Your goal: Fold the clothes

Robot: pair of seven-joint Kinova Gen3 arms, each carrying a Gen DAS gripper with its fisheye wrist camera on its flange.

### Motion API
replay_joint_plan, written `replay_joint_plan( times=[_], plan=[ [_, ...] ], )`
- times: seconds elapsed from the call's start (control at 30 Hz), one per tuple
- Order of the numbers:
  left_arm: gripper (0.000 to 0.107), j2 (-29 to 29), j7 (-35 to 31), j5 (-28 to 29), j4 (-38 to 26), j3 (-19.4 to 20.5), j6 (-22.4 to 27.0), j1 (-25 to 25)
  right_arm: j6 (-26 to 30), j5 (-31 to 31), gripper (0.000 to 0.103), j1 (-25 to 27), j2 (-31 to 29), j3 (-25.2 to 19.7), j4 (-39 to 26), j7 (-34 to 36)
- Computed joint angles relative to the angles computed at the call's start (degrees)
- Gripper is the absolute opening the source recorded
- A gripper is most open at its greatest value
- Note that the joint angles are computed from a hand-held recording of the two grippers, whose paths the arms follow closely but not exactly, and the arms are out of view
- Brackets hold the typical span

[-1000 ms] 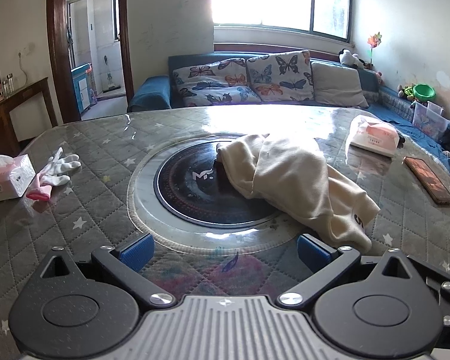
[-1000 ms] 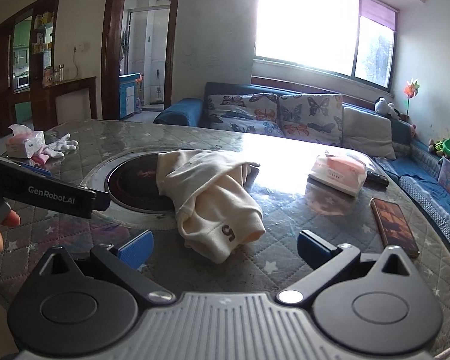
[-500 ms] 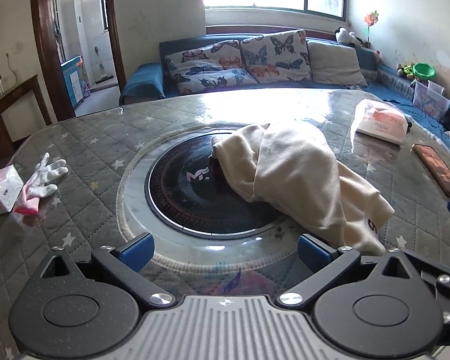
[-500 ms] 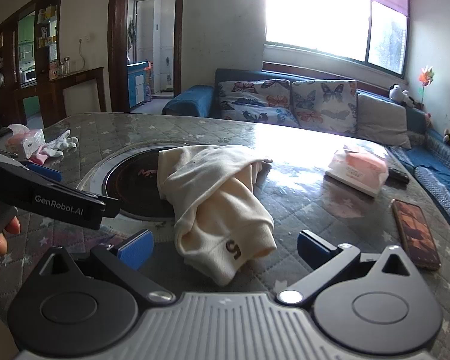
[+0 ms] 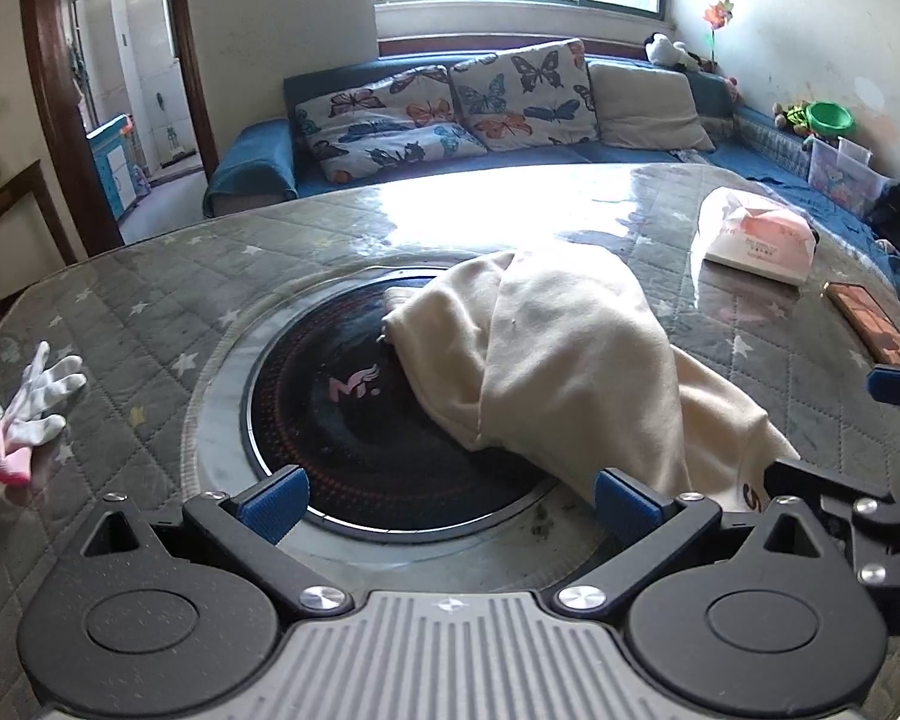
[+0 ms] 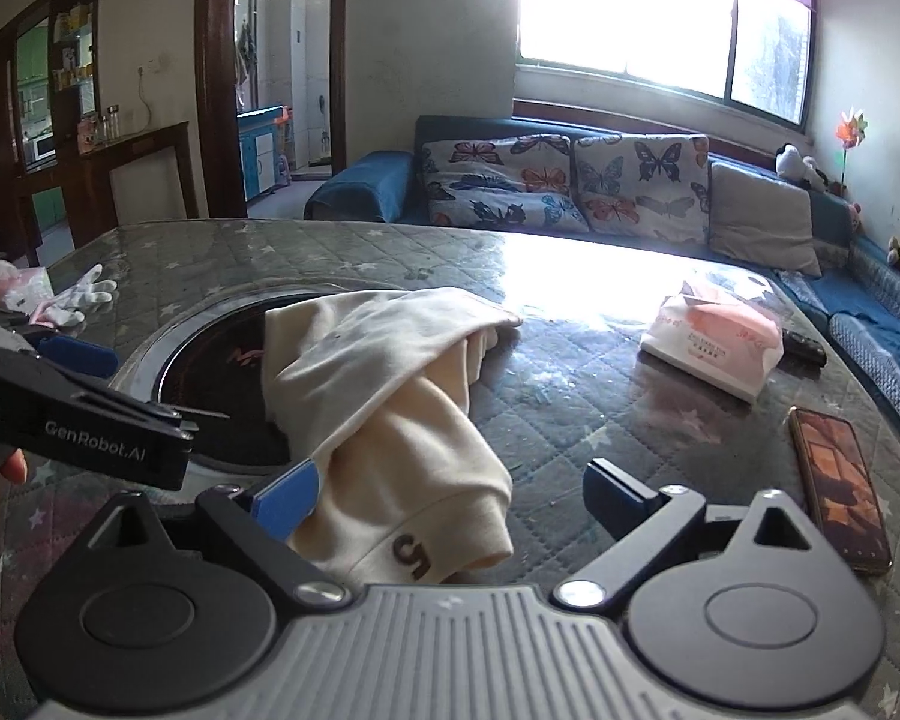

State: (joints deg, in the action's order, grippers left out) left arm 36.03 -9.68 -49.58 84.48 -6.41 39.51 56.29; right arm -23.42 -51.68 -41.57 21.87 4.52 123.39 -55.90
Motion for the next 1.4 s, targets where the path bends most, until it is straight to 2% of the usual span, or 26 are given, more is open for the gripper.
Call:
replay_joint_plan(
  times=[0.23,0.43,0.57,0.73,0.87,0.97,1.1,1.17,1.33,1.4],
  plan=[
    [0.103,1.33,-5.60,3.66,-3.89,1.69,0.50,-2.77,3.90,1.67,0.092,1.62,1.06,1.86,-2.70,0.24],
    [0.103,2.11,-10.21,6.89,-6.38,1.50,-1.47,-4.20,7.83,5.79,0.083,3.44,1.98,3.82,-4.85,-3.76],
    [0.102,3.53,-13.76,8.38,-9.48,0.97,-2.14,-4.41,9.63,8.20,0.079,2.82,2.64,6.64,-5.77,-6.39],
    [0.089,6.12,-21.46,12.44,-15.76,2.24,-1.69,-6.14,11.72,11.35,0.073,2.99,3.20,9.03,-6.65,-10.24],
    [0.080,10.10,-28.72,16.27,-23.51,3.11,2.18,-7.13,13.10,13.75,0.068,2.63,3.57,10.97,-6.99,-12.97],
    [0.069,13.52,-33.83,18.73,-29.75,3.24,5.96,-7.41,14.52,15.57,0.064,2.29,3.93,12.45,-7.46,-14.85],
    [0.043,17.49,-39.98,22.77,-36.65,3.84,10.82,-8.61,15.85,17.98,0.060,1.67,4.48,14.25,-8.07,-17.39],
    [0.035,17.71,-40.49,24.36,-36.54,3.29,10.55,-8.99,16.39,19.74,0.057,2.53,4.67,13.87,-8.56,-18.80],
    [0.021,13.36,-38.49,26.33,-27.58,1.86,3.19,-9.83,16.69,25.02,0.045,5.90,5.11,10.67,-10.01,-22.34],
    [0.020,11.59,-37.35,26.62,-24.02,1.41,0.31,-10.16,16.90,27.93,0.040,9.22,5.48,7.03,-11.28,-23.94]
  ],
)
